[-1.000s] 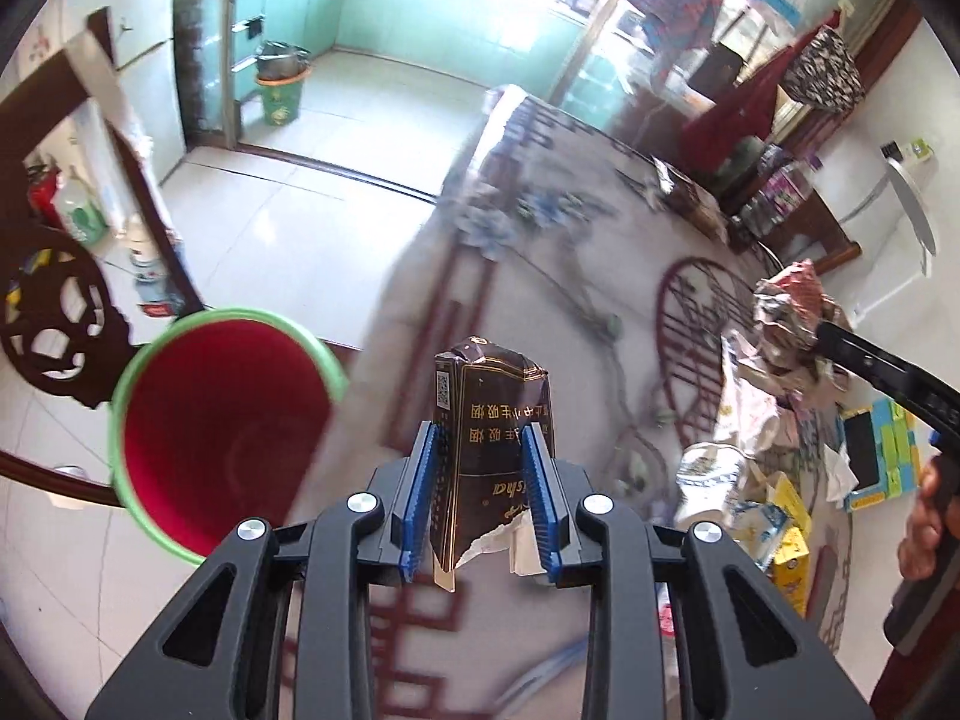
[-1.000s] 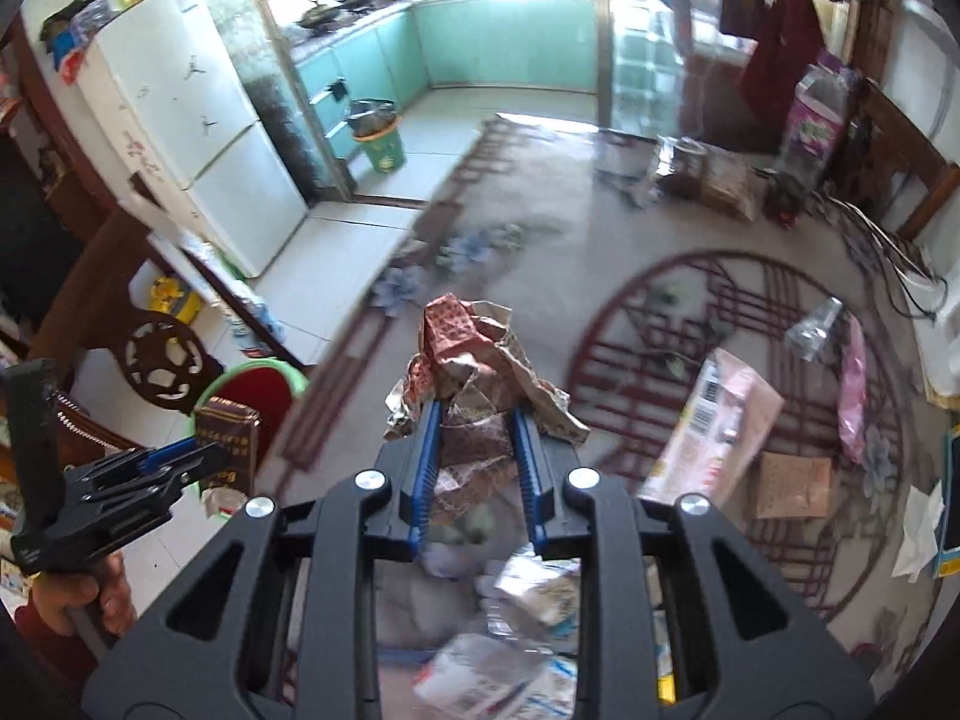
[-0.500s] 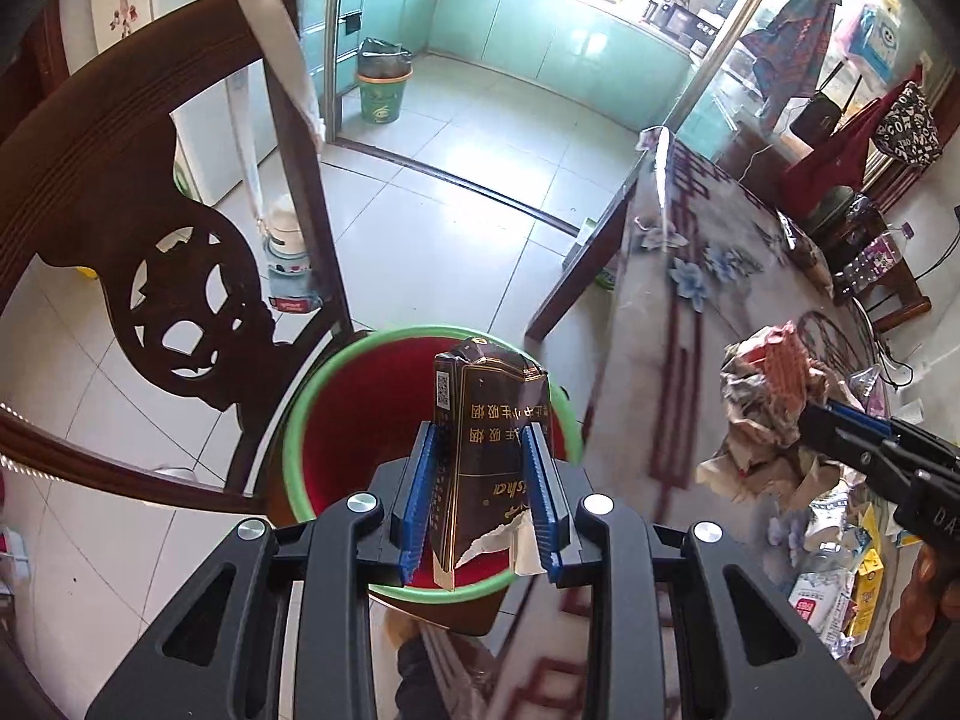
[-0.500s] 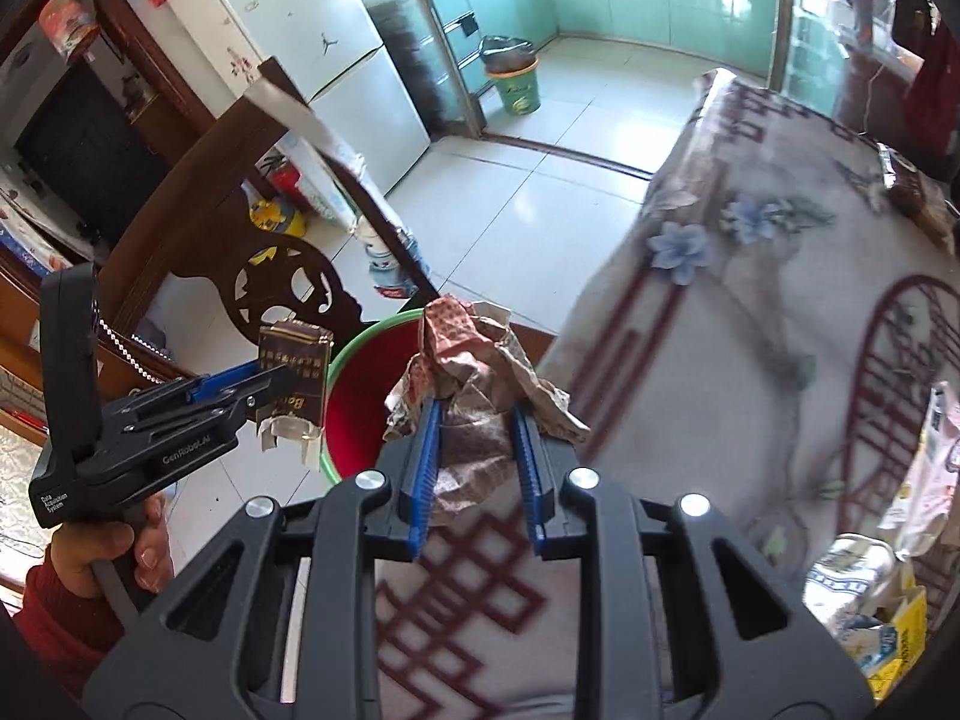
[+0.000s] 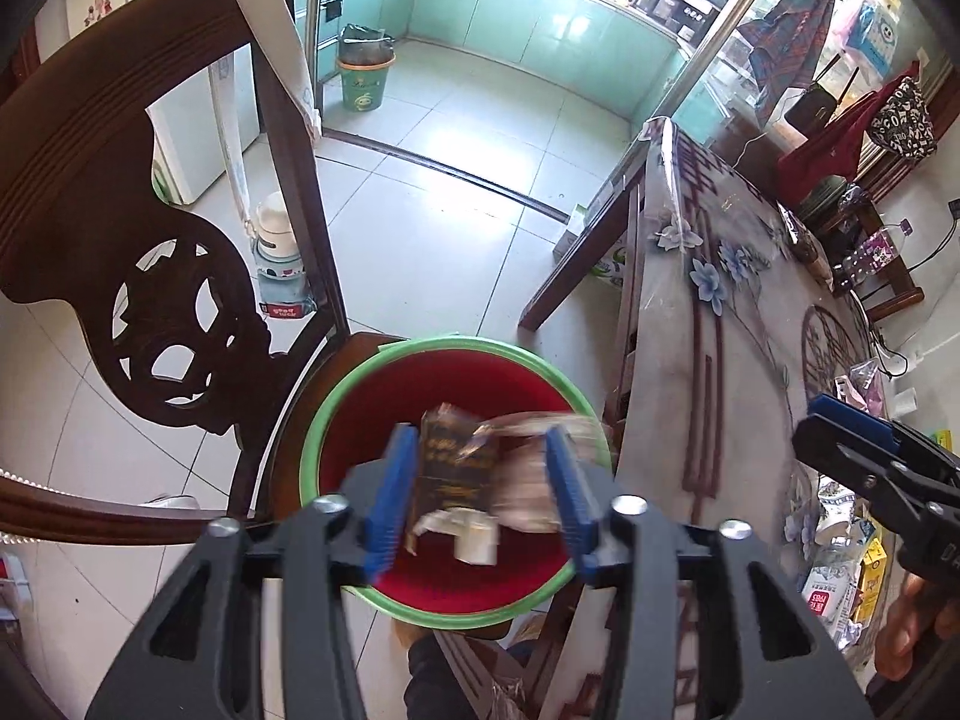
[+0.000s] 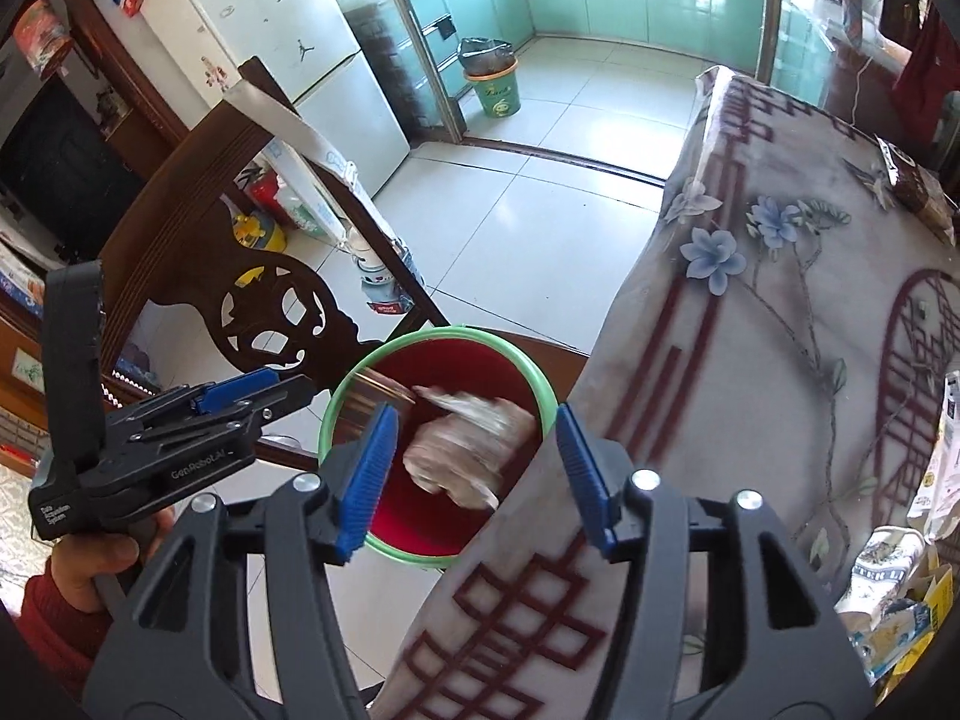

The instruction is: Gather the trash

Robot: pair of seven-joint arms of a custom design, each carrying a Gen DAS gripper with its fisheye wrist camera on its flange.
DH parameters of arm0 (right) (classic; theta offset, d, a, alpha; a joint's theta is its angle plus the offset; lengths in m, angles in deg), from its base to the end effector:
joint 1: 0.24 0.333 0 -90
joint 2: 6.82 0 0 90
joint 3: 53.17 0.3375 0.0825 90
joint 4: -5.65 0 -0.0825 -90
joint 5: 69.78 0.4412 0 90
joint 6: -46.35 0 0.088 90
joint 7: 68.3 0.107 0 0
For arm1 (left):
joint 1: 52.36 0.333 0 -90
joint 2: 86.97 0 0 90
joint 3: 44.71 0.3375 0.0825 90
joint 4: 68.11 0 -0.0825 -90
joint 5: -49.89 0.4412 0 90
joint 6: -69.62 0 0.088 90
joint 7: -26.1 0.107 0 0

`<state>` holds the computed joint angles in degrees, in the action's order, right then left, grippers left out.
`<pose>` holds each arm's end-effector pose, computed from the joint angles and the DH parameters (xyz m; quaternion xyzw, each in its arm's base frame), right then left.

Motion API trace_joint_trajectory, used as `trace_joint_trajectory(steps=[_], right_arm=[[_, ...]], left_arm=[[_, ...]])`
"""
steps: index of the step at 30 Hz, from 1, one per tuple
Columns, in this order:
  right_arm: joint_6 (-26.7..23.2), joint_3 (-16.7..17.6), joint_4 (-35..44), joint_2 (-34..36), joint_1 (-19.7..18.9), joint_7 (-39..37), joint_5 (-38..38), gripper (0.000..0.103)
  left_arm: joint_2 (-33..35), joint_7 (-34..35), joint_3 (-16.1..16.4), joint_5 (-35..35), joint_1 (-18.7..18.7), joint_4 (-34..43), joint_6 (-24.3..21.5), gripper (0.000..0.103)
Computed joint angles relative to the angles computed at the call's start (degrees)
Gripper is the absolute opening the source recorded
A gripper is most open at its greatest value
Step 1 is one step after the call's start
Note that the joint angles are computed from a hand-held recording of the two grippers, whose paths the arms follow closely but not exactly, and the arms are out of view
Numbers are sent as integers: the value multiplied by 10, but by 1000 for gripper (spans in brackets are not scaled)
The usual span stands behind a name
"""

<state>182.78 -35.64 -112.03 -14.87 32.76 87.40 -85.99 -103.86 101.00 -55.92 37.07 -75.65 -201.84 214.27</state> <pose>0.3817 0.4708 0.5488 -0.6481 0.7145 -0.0840 0.2500 0.4438 -0.3083 0.4975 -0.6162 0.7485 -0.2432 0.0297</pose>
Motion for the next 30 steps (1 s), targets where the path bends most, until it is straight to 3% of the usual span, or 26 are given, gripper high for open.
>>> trace_joint_trajectory(steps=[5, 7, 11, 13, 15, 21, 24, 30], right_arm=[[21, -1, -21, -51, -3, 21, 47, 53], [19, 4, -21, -82, -6, 25, 68, 60], [-55, 33, 22, -128, -20, 25, 63, 64], [-92, 49, 47, -144, -27, 17, 49, 72], [-102, 57, 52, -172, -31, 10, 46, 75], [-63, 37, -23, -316, -40, 0, 121, 78], [-83, 37, -40, -375, -57, -16, 134, 78], [-132, 20, -74, -467, -69, -72, 180, 78]], left_arm=[[2, 2, -8, 8, -4, 9, -4, 57], [5, 7, -14, 13, -10, 16, -6, 60], [17, 20, -27, 5, -33, 32, -11, 62], [27, 12, -40, 10, -43, 44, -18, 62], [40, -4, -55, 18, -52, 59, -29, 62], [107, -39, -104, 30, -101, 125, -40, 62], [153, -59, -126, 35, -124, 171, -40, 62], [240, -129, -155, 126, -167, 271, -54, 62]])
